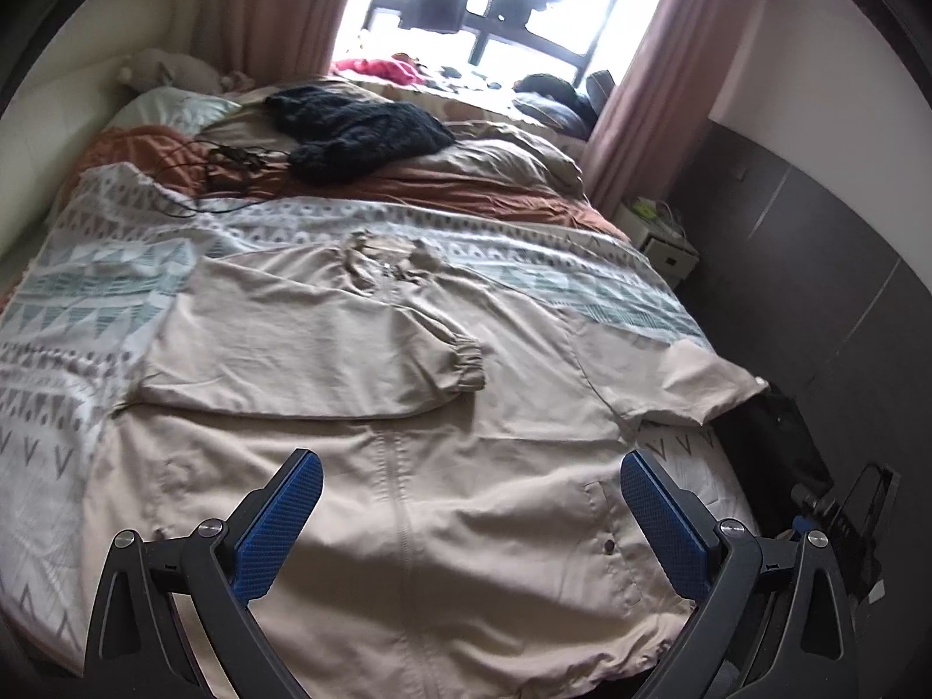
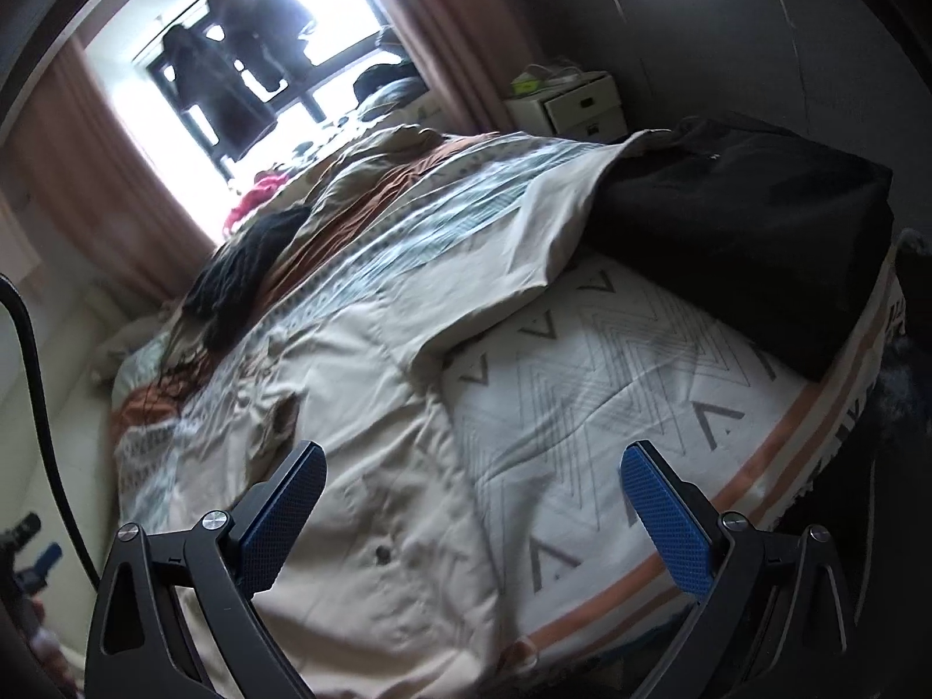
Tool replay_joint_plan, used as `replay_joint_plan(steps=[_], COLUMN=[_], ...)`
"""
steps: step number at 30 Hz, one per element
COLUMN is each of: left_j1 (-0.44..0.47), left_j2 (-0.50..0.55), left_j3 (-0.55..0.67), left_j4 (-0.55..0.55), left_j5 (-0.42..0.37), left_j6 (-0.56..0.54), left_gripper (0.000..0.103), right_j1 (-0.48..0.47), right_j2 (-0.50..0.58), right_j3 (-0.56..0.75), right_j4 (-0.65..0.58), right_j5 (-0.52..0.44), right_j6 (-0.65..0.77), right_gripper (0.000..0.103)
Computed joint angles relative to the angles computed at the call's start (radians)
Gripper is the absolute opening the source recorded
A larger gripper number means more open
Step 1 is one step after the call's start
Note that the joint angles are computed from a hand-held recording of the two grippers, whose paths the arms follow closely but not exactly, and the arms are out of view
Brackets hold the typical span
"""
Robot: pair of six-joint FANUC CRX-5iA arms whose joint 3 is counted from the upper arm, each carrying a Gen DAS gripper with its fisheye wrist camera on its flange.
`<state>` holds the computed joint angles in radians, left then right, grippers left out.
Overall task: Fold large clothes
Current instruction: 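Move the right tool across the jacket to its other sleeve, then close the right tool on the other sleeve and lift it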
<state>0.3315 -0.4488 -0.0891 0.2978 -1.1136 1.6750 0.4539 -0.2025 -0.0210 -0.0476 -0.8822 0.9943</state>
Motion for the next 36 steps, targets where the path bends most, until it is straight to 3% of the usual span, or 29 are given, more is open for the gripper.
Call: replay_joint_plan(steps=[8,12,17,22,26,31,36], left_j1=[-0.040,-0.040,-0.040,-0.058,-0.071,-0.099,-0.125], left_j2=[0.102,0.150,0.227,0.316,0.379,0.488,0.581], left_j3=[0.023,0.034,0.060,0.103,0.127,0.192,0.276], left_j4=[-0.040,-0.046,-0.048,-0.058,-0.054,-0.061,-0.100], left_j5=[0.049,0.062,0.068,0.067,0.084,0.062,0.043], left_j6=[0.036,0.050,0.063,0.063,0.062,0.075,0.086], left_gripper=[0.095,0.089,0.083,0.067,0.063,0.046,0.042], right_j1=[-0.084,-0.105,-0.135,-0.179,-0.208,-0.253,-0.288], right_j2=[0.132,0.220,0.325,0.425,0.481,0.535,0.593], right_j3=[0.086,0.157,0.246,0.361,0.428,0.489,0.561], right_j4=[-0.115,-0.147,-0.182,-0.239,-0.240,-0.279,-0.331], right_j5=[0.063,0.075,0.105,0.093,0.095,0.108,0.102], right_j6=[0.013,0.008,0.000,0.027,0.023,0.018,0.035], right_gripper=[0.099,0.087,0.082,0.079,0.078,0.076,0.070])
